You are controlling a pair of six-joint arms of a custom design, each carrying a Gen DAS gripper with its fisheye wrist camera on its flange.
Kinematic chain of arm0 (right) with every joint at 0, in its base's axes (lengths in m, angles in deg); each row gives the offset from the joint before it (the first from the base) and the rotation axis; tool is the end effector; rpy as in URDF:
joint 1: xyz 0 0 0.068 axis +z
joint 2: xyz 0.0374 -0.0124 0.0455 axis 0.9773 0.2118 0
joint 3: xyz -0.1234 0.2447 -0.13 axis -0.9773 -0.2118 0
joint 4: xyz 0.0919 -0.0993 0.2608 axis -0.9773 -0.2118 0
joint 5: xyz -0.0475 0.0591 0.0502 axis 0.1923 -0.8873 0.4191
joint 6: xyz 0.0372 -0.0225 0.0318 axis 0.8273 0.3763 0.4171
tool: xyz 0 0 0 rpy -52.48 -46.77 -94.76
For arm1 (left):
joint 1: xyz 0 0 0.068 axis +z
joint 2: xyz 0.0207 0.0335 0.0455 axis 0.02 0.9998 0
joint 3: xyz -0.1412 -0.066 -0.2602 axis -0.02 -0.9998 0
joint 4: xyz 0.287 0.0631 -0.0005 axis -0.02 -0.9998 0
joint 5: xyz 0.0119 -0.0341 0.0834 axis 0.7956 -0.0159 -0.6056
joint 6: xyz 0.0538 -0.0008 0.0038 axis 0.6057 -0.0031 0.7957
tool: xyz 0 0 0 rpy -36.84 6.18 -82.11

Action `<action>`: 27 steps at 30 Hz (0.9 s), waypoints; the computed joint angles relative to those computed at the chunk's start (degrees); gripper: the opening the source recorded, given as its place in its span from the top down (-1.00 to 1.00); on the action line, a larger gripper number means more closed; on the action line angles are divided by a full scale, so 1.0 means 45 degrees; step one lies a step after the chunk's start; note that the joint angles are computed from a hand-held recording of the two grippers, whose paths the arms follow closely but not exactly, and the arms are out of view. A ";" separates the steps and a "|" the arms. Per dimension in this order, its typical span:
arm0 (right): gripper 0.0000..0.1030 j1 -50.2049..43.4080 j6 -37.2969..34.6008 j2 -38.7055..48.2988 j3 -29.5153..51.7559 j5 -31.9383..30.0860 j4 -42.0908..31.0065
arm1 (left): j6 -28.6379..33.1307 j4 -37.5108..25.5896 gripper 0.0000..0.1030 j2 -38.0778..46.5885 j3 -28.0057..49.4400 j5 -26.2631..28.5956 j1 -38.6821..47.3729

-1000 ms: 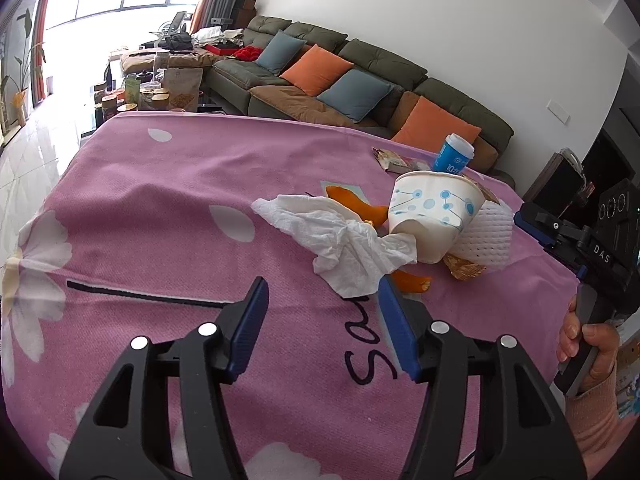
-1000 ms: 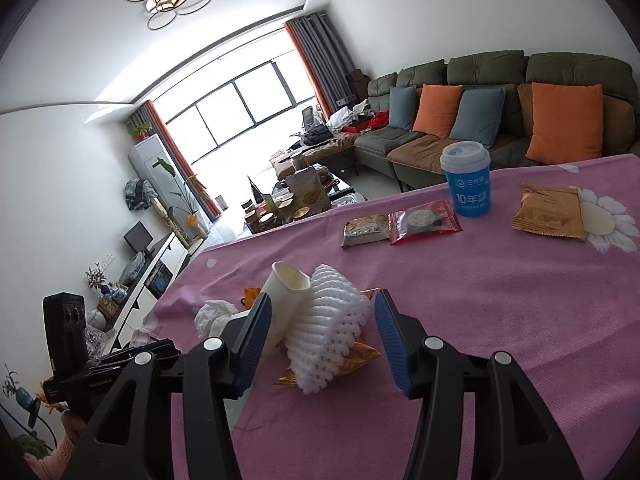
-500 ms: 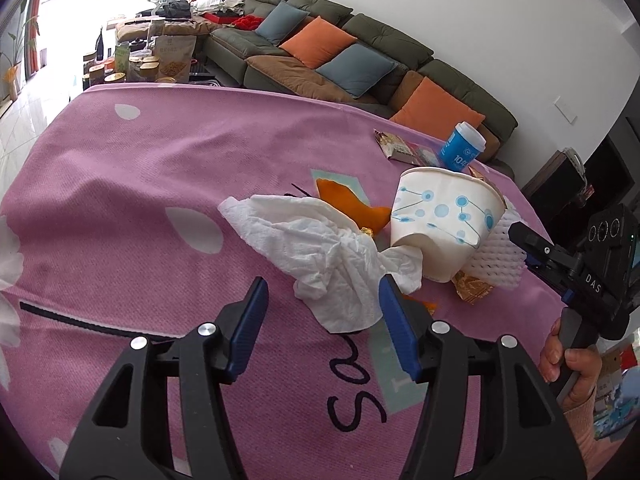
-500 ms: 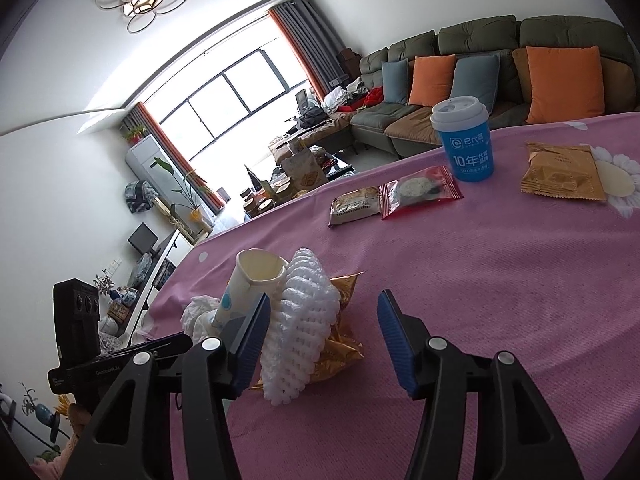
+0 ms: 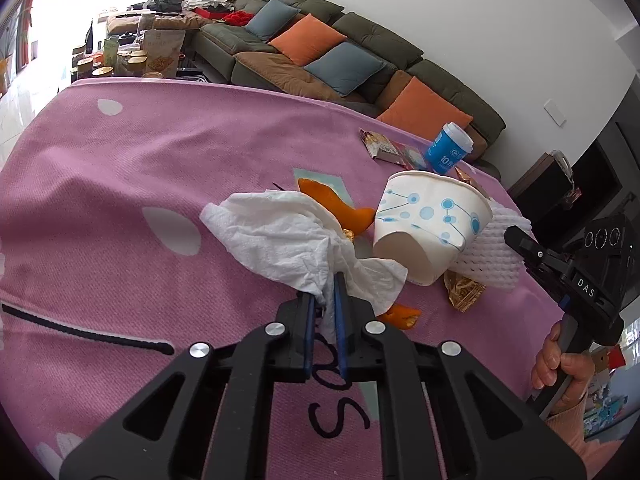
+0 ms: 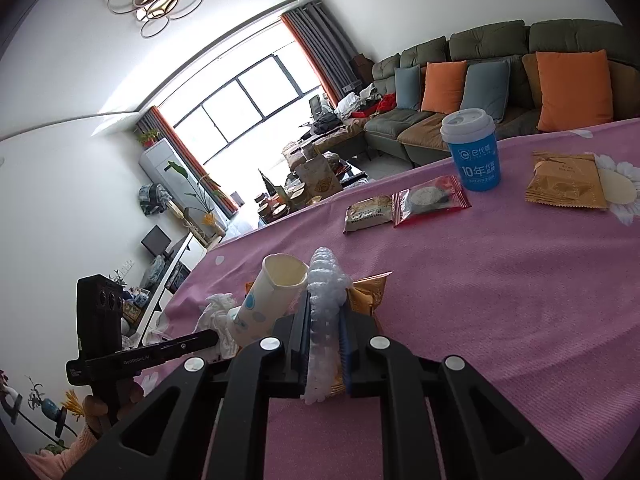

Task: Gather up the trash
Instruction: 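Carry the tissue and foam net over the teal bin and open both tools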

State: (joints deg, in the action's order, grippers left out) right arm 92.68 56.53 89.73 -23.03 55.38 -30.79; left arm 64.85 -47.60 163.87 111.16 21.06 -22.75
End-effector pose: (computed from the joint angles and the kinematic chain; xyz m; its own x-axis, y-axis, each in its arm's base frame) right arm 0.1728 0.0507 0.1173 -0.5849 0.3684 -0.7226 -0.0740 0.8629 0.4999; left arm 0.2940 -0.1439 0.0955 -0.8007 0.1030 -0.5901 0.4115 0.8105 -0.4169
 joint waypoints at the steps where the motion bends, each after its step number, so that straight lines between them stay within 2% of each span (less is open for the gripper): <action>1: 0.78 0.0000 -0.0015 -0.0318 -0.0043 0.0045 -0.0203 | 0.0022 0.0069 0.83 -0.0201 -0.0169 -0.0011 0.0016; 15: 0.78 0.0382 -0.0092 -0.4614 -0.0069 0.1214 -0.3708 | 0.0869 0.0025 0.84 -0.4090 -0.2895 0.0181 0.0788; 23: 0.79 0.1175 -0.0179 -0.7536 0.0172 0.2243 -0.6137 | 0.1337 -0.0937 0.84 -0.6353 -0.3937 0.0501 0.1487; 27: 0.78 0.2155 -0.0227 -0.8343 0.0356 0.2895 -0.6719 | 0.1738 -0.1789 0.84 -0.7660 -0.4378 0.0724 0.2049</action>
